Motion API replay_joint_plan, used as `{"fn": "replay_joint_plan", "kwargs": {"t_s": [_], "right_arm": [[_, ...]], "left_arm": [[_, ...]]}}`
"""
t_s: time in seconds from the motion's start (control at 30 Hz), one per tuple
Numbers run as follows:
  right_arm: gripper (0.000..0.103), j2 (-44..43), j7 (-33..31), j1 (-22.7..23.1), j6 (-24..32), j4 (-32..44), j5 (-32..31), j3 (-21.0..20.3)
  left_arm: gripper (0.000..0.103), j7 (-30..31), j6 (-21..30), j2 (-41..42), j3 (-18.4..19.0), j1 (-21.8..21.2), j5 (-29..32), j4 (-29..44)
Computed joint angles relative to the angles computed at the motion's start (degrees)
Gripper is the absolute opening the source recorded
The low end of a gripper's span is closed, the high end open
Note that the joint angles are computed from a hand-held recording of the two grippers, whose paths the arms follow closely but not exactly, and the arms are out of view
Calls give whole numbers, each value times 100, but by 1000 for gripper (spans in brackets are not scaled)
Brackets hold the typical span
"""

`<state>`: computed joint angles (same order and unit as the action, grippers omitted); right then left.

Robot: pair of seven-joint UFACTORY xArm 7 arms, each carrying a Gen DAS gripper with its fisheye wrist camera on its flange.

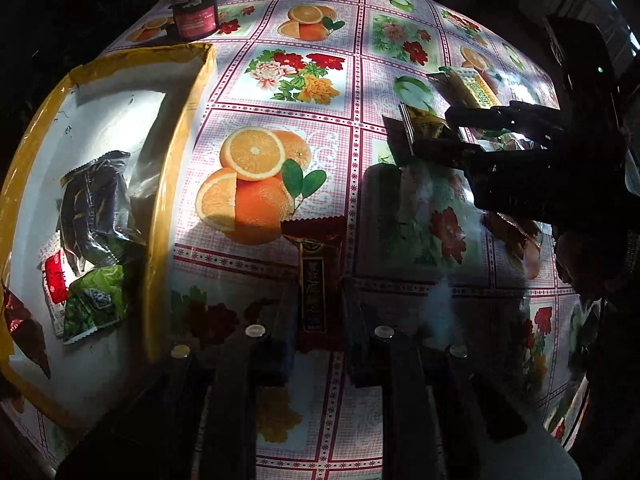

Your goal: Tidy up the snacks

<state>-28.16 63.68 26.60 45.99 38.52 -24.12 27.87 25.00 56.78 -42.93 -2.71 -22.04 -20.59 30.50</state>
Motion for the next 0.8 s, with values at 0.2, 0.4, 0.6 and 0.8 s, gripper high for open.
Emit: {"fn": "replay_joint_plan", "kwargs": {"t_s": [0.2, 0.4, 0.6, 0.8], "right_arm": [[14, -212, 1501, 80, 30, 18, 51, 659], [14, -532, 3316, 17, -268, -75, -191, 1419], [14, -443, 4258, 16, -53, 82, -372, 1904], [14, -525, 5296, 88, 12, 19, -536, 2262]], "left_arm": [[21, 406, 527, -305, 452, 126, -196, -6], [21, 539, 780, -580, 466, 370, -216, -60], [21, 536, 989, -996, 473, 538, -135, -157], [21, 581, 1028, -1592, 439, 594, -19, -342]]}}
